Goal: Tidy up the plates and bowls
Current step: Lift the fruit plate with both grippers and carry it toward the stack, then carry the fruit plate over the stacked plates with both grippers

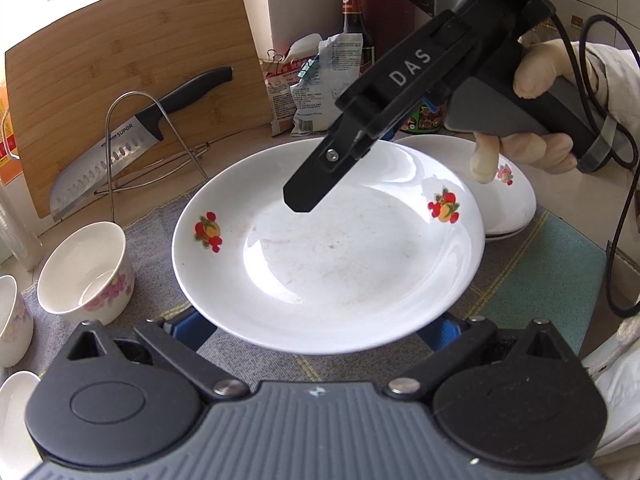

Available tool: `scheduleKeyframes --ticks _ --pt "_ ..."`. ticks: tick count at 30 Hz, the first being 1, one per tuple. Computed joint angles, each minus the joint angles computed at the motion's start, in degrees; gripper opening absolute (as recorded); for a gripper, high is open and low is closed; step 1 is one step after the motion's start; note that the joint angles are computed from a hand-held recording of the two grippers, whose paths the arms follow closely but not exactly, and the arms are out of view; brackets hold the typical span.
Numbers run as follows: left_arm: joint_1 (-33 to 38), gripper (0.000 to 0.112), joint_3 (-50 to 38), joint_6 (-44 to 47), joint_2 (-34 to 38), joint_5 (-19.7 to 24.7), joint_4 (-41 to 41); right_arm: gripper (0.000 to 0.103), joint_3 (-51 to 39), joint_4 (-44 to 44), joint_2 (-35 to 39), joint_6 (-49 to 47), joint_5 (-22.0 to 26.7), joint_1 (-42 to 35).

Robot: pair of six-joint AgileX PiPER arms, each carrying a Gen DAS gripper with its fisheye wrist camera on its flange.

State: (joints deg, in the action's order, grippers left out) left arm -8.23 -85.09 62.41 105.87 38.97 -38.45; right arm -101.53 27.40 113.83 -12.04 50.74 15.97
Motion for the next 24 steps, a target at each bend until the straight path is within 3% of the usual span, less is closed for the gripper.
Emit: scheduleKeyframes --ticks 24 --pt "-5.92 0.102 -6.88 4.94 3.37 7.03 -1.32 0.103 21.35 -3.80 -15.68 7.73 -10.49 -4.08"
